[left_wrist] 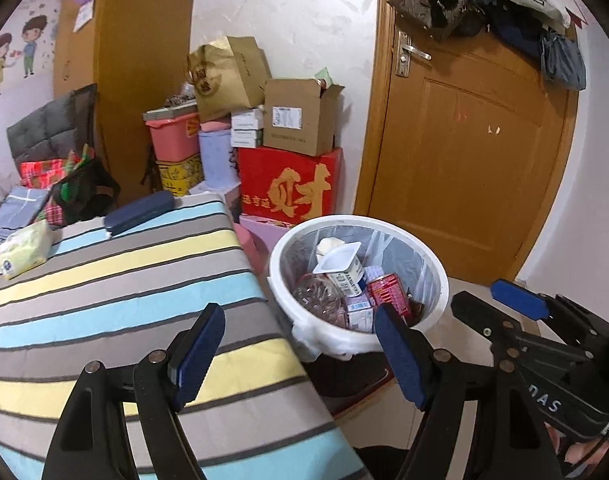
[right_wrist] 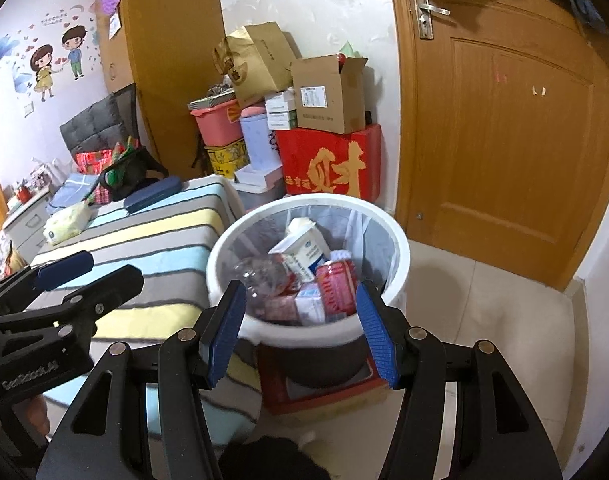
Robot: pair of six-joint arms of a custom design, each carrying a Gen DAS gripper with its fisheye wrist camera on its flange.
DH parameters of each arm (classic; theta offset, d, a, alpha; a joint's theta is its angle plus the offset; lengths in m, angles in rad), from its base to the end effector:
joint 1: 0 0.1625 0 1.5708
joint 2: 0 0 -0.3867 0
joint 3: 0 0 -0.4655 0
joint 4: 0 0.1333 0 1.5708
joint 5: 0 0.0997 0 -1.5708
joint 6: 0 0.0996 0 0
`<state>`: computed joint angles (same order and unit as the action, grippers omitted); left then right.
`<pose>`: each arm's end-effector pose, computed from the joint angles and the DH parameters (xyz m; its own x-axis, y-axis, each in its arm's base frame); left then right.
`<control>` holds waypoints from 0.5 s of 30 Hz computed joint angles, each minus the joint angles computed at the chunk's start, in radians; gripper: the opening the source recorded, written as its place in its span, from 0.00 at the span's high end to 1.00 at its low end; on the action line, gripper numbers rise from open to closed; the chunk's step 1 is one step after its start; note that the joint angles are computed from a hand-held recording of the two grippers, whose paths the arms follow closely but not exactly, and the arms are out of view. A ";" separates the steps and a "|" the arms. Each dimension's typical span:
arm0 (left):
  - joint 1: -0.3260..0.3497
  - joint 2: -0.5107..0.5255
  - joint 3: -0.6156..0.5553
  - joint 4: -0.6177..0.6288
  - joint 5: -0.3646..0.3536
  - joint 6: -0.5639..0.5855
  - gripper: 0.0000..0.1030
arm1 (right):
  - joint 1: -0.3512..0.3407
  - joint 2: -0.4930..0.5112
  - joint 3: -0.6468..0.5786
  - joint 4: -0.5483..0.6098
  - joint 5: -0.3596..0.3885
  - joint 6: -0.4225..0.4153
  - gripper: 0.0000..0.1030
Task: Collect trash
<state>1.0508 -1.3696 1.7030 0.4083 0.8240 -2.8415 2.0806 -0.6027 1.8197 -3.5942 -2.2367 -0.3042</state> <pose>-0.0759 -0.5370 0.2662 -0.7469 0.1064 -0.6563 0.5825 0.5807 -0.5687 0.3581 -0.4934 -0.0372 -0.7613 -0.1757 0.6241 -0.5930 0.5780 -0.5606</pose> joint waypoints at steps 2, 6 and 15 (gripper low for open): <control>-0.006 -0.025 0.029 -0.005 -0.008 -0.004 0.25 | 0.013 0.015 0.000 -0.030 -0.021 -0.010 0.43; -0.018 -0.070 0.079 -0.011 -0.017 -0.012 0.25 | 0.028 0.035 -0.003 -0.064 -0.048 -0.015 0.43; -0.042 -0.148 0.172 -0.071 -0.054 0.003 0.25 | 0.058 0.073 -0.014 -0.131 -0.108 -0.052 0.43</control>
<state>1.0091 -1.5172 1.8747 0.3374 0.7702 -2.8387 2.1390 -0.5294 1.8061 -3.7250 -2.3450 -0.3565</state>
